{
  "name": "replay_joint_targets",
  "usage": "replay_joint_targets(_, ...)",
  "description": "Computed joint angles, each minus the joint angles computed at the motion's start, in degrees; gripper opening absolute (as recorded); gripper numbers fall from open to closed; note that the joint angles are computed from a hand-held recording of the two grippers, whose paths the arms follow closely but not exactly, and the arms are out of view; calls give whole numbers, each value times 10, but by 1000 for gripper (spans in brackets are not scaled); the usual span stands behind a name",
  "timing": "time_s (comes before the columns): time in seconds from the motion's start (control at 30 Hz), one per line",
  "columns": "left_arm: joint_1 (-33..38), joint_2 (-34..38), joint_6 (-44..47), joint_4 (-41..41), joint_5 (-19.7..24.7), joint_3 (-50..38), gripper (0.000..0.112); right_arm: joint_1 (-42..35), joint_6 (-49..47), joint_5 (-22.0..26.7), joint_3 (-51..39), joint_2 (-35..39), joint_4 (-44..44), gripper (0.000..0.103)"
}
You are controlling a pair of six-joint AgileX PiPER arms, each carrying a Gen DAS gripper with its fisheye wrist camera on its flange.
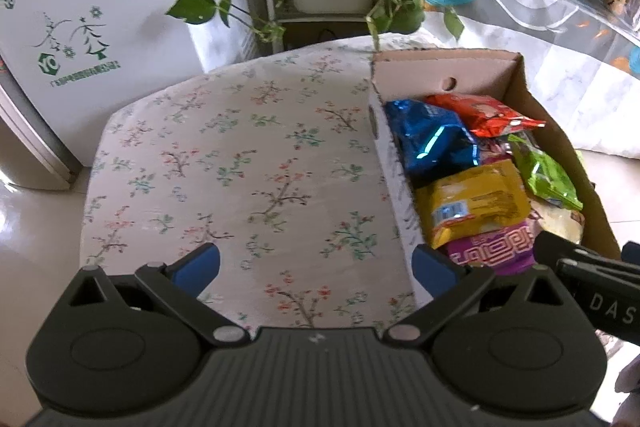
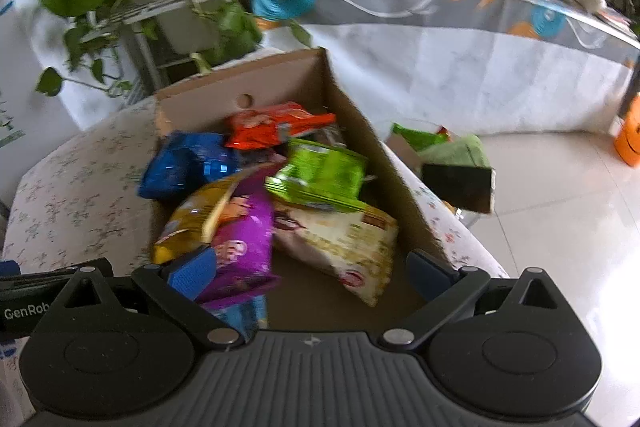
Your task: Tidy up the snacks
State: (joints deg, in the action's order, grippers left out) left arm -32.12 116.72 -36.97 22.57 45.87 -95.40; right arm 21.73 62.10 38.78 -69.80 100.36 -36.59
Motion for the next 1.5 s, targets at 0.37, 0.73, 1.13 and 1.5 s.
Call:
replay_joint_targets(0.37,41,-74,-1,23,-37,100,101,35,6,-77,14,-1,-34,103)
replay_joint_targets(0.73,113,-146,72,-16,-92,212,102,104,71,-117,32,-1,-136,103)
replay_joint_targets(1.13,223,-198,102,-45,-168,296,102,189,140,-140,28,56,-160,103)
replay_joint_targets(1.5,252,-167,140,-99,-166,283,102,240,213,-64,-83,202,-179,103)
